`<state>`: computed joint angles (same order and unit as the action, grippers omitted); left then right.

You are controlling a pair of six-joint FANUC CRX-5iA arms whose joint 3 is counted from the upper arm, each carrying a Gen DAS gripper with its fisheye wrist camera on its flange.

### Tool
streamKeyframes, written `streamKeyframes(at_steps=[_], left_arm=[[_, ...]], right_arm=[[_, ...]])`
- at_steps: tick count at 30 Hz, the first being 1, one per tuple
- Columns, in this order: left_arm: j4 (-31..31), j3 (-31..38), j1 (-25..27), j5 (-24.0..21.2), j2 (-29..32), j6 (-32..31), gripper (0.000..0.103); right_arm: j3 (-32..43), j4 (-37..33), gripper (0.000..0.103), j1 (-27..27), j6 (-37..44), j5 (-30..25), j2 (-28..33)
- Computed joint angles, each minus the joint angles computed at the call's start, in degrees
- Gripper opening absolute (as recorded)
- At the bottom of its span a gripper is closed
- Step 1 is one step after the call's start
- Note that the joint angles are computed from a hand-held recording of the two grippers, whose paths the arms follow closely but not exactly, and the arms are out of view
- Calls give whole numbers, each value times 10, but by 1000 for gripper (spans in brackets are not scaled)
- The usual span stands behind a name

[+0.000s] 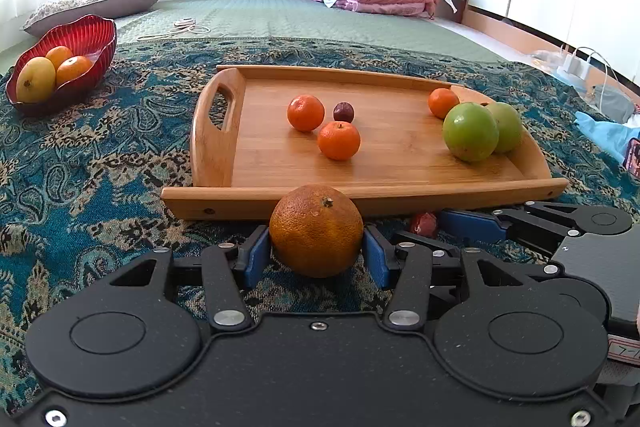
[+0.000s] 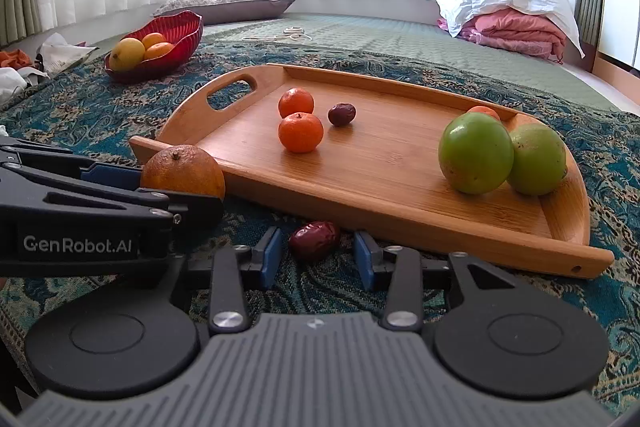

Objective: Organize fruits
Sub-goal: 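Grasp the large orange with the left tool while the right tool grasps the other red date, then carry the large orange and red date over the tray with both tools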

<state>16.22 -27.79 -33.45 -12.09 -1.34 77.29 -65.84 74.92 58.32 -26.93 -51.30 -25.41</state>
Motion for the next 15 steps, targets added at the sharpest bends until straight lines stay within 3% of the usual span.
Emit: streamKeyframes(at_steps=[7,11,15], left_arm=[[-4,1,0,2,2,6,48],[-11,4,1,5,1,12,48],[-1,2,1,12,-2,1,48]], right_arm=[[1,4,32,7,-6,-13,8],[-1,6,31,10,-12,-18,6],[-1,1,32,35,-21,-56,4]])
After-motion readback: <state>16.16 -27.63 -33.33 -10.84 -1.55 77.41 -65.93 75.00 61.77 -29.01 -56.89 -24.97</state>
